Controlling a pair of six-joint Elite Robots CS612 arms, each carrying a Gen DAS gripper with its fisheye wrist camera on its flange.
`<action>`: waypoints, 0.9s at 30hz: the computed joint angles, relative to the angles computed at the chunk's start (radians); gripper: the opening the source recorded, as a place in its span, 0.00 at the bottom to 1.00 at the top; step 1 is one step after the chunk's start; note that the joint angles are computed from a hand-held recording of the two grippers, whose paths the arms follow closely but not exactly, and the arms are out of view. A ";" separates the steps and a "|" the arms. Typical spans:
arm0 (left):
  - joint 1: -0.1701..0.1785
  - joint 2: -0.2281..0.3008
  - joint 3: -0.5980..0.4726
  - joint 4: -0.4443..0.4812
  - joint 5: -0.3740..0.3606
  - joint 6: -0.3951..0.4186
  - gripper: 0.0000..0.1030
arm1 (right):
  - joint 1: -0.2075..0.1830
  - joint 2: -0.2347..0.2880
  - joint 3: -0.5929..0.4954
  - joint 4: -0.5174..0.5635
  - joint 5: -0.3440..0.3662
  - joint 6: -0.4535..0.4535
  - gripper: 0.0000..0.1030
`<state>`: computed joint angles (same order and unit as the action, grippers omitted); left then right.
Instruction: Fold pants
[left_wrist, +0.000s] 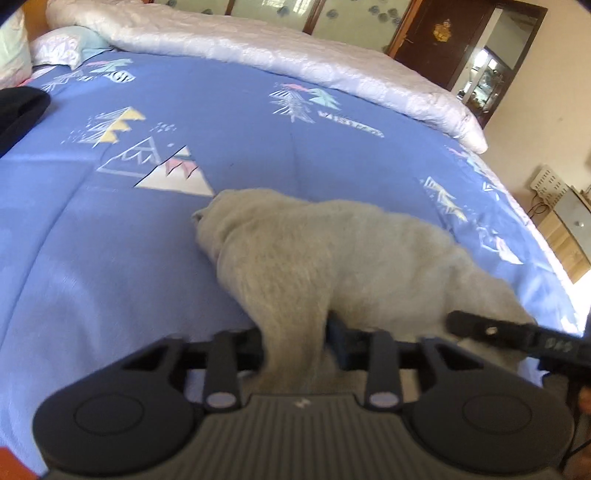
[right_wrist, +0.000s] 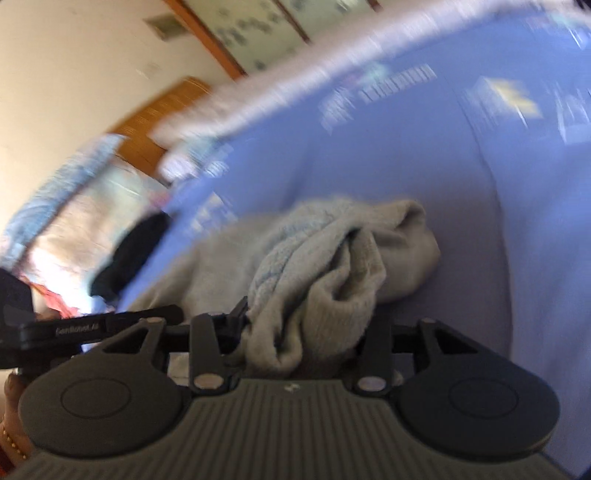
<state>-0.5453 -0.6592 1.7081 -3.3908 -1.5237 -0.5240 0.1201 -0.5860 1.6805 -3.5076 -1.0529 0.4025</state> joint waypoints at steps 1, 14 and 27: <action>0.007 0.000 0.003 -0.006 -0.010 -0.014 0.62 | 0.003 -0.003 0.002 0.000 0.000 0.019 0.65; 0.116 0.080 -0.086 -0.076 -0.379 -0.249 0.91 | -0.060 0.009 -0.006 -0.026 0.099 0.138 0.82; 0.016 0.026 -0.064 0.130 -0.078 -0.002 0.68 | -0.036 0.030 -0.018 0.014 0.188 0.128 0.43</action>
<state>-0.5291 -0.6331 1.6437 -3.2609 -1.6022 -0.5255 0.0837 -0.5564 1.6622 -3.4935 -0.8651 0.5305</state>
